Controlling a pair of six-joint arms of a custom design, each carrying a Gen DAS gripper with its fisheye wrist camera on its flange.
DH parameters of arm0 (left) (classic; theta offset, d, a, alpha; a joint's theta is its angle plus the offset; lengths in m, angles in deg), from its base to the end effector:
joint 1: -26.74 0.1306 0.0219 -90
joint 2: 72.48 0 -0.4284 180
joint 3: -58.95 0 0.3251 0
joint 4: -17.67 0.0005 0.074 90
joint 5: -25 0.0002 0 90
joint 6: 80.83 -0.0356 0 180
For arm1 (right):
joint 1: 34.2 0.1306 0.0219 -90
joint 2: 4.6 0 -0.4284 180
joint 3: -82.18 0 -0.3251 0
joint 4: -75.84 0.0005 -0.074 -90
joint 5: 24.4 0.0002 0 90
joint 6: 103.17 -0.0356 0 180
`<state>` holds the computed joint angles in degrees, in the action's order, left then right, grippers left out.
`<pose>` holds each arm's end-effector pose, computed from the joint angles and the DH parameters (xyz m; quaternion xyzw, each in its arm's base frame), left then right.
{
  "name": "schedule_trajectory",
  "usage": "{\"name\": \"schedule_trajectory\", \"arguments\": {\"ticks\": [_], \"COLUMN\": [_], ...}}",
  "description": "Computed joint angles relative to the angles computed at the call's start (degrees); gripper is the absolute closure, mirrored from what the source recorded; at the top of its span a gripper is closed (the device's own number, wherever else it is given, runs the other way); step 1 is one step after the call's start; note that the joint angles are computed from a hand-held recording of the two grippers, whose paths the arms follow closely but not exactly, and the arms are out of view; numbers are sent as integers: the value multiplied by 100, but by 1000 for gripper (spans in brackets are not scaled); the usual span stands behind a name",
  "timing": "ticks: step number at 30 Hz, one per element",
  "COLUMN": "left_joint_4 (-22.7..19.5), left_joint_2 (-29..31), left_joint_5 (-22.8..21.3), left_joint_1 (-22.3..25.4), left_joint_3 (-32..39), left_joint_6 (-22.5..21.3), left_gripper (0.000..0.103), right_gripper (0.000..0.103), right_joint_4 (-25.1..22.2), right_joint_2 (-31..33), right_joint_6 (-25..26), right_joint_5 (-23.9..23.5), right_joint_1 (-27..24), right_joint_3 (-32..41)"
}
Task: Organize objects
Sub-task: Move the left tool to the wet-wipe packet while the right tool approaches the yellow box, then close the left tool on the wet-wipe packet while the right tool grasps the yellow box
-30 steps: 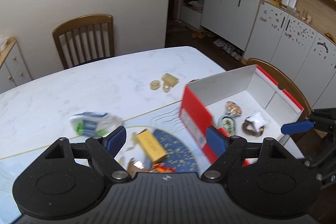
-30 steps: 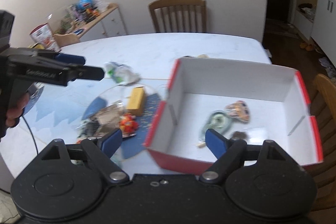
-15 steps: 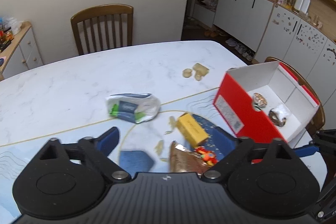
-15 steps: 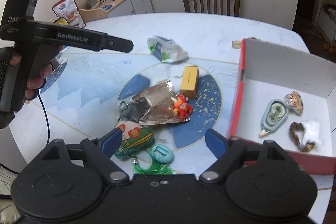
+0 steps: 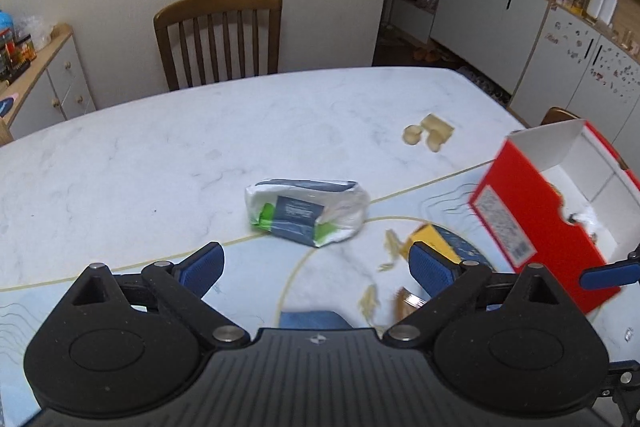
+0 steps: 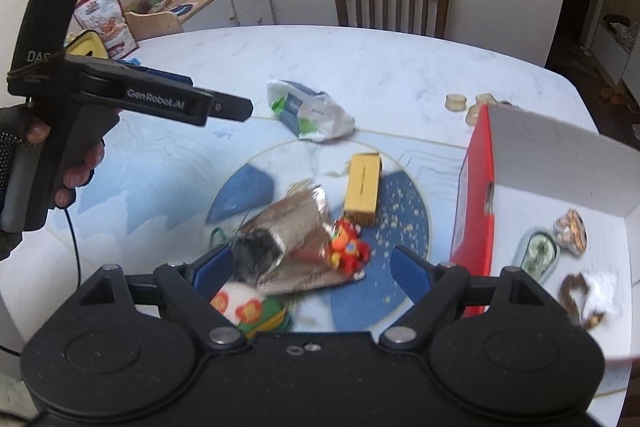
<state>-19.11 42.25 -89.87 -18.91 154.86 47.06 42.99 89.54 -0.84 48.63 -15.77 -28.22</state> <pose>0.4079 -0.3966 0.3270 -0.0004 0.9350 -0.0389 0.3524 0.3826 0.1379 0.3317 -0.2917 0.9043 0.1562 0.2697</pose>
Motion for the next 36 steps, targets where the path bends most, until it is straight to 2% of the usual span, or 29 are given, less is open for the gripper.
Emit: {"name": "schedule_trajectory", "arguments": {"ticks": [4,6,13,18,23,30,36], "left_joint_4": [-185,-596,-975,-1533,-1934,-1827,-1798], "left_joint_2": [209,413,896,1237,1575,1832,1946], "left_joint_5": [232,206,447,591,933,1565,1537], "left_joint_1": [259,355,651,886,1036,1147,1114], "left_joint_3": [276,620,1330,1910,2366,2411,2421], "left_joint_6": [61,167,280,942,1347,2106,2220], "left_gripper": [4,4,4,4,4,4,4], "right_gripper": [18,19,19,19,21,27,32], "right_joint_4": [44,59,42,19,-32,-51,-51], "right_joint_2": [361,539,1131,1435,1685,1974,2134], "right_joint_6": [-182,-292,-511,-648,-688,-794,-844], "right_joint_5": [212,278,425,508,651,939,1088], "right_joint_1": [113,158,215,217,297,412,417], "right_joint_3": [263,383,808,1052,1240,1444,1515]}}
